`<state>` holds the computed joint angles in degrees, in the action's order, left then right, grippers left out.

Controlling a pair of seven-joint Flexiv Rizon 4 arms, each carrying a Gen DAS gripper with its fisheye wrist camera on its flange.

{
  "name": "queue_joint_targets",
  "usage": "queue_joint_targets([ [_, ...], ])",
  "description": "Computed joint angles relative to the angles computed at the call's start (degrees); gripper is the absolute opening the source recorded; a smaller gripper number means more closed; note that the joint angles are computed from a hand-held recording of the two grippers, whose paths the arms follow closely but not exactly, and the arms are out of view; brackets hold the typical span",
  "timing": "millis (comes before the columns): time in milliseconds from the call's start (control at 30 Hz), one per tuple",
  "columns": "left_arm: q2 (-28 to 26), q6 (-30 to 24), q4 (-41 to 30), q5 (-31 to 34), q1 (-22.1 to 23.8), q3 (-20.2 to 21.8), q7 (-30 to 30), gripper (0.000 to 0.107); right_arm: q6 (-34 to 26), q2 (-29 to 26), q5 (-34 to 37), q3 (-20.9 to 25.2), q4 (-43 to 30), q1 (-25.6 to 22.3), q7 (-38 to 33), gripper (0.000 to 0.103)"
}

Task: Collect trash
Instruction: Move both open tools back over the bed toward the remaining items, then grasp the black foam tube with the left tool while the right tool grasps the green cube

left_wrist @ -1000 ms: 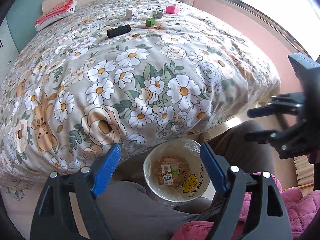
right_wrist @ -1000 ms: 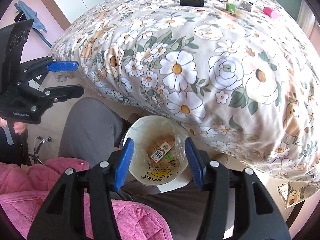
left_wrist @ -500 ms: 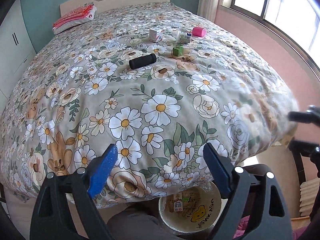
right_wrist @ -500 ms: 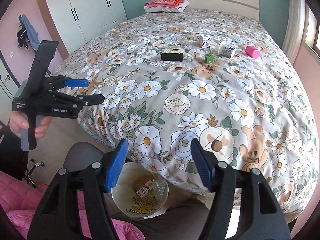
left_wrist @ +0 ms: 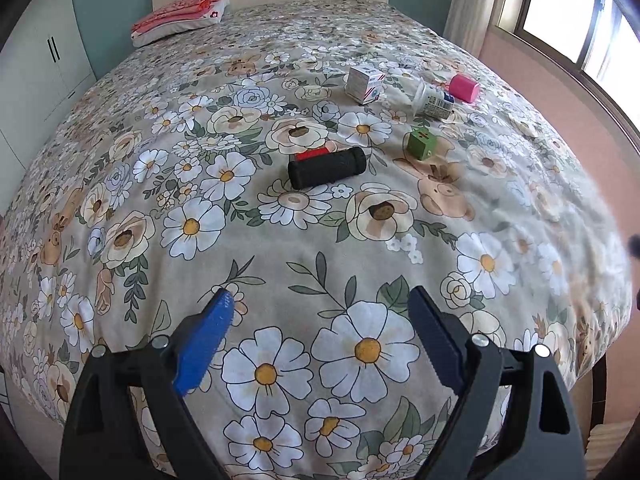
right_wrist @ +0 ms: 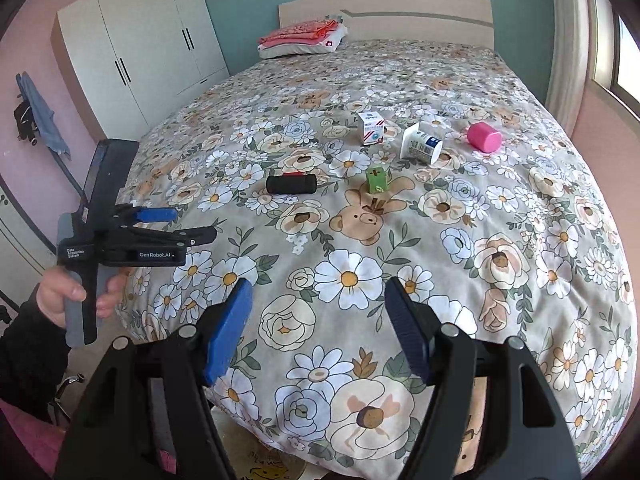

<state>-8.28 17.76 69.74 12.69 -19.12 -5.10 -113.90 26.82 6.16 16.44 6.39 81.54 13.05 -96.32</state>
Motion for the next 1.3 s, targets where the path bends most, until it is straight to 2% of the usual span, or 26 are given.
queue_joint_targets([
  [200,-6.0,1.02,-4.75,0.63,1.32,0.79,8.21,0.09,-1.31,-7.99,-0.16,-0.64,-6.83,-0.3,1.14,0.069],
  [300,-7.86,5.08,-5.55,-1.59,2.37,1.05,14.72,0.09,-3.55,-12.11,0.41,-0.22,-10.87,-0.82,0.61,0.069],
  [433,-10.28,10.21,-6.35,-7.28,4.22,0.55,24.86,0.09,-4.18,-18.17,-2.88,0.58,-15.83,-0.51,1.11,0.069],
  [533,-12.17,12.94,-7.4,-8.83,4.48,0.49,32.73,0.09,-5.16,-23.31,-3.45,1.17,-20.7,-0.59,1.62,0.069],
  [733,-15.75,11.58,-10.14,-12.55,5.29,0.73,42.95,0.09,-6.5,-33.93,-6.28,1.76,-30.98,0.47,3.22,0.069],
  [967,-17.51,11.61,-9.29,-19.12,7.12,0.02,49.24,0.088,-8.26,-42.48,-8.86,2.14,-40.3,2.13,4.34,0.069],
  [1033,-18.02,10.37,-9.53,-20.6,7.45,-0.27,50.85,0.078,-8.55,-43.94,-9.2,2.19,-41.96,2.4,4.53,0.069],
  [1200,-20.02,7.25,-11.86,-22.16,7.51,-0.19,52.16,0.076,-9.7,-46.54,-8.89,2.59,-45.35,2.57,4.84,0.069],
  [1300,-20.92,6.64,-13.03,-22.87,7.49,-0.18,52.15,0.071,-9.66,-47.36,-8.82,2.58,-46.25,2.73,4.92,0.069],
])
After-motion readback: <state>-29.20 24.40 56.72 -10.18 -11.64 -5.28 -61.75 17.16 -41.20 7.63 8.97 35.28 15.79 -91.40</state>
